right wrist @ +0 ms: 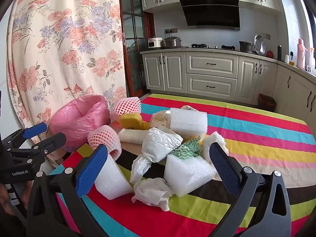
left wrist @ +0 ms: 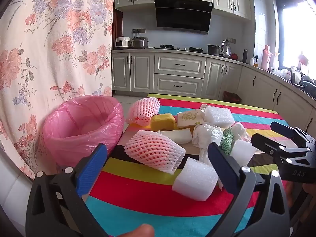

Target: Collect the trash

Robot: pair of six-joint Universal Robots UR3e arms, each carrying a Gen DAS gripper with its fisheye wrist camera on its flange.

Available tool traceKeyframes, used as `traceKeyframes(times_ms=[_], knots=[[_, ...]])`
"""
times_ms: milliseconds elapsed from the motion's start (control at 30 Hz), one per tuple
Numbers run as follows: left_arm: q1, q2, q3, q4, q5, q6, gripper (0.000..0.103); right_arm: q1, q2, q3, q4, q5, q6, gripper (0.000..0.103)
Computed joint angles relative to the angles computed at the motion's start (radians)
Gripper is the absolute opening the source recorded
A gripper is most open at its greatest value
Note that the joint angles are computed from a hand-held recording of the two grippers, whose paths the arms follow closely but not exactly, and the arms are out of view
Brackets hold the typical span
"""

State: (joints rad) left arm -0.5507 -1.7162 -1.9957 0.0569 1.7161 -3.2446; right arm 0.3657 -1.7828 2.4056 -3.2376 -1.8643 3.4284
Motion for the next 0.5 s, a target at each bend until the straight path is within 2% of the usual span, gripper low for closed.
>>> traceKeyframes(times_ms=[267,300,500], knots=[[-0.023,-0.002,0.001,-0.006,0.02,-0.01,0.099,0.007,0.011,-0.005,-0.006,-0.009,-0.001,0.096],[0.011,0.003,-0.009,-0.002,-0.015,-0.007,0.099,0.008,0.014,-0.008,-0.005,-0.012,-0.002,0.096],[0.008,0.012,-0.027,0.008,-0.01,-0.01,0.099,0.008,0.009,-0.005,0.0,-0.01,0.002,0.096]])
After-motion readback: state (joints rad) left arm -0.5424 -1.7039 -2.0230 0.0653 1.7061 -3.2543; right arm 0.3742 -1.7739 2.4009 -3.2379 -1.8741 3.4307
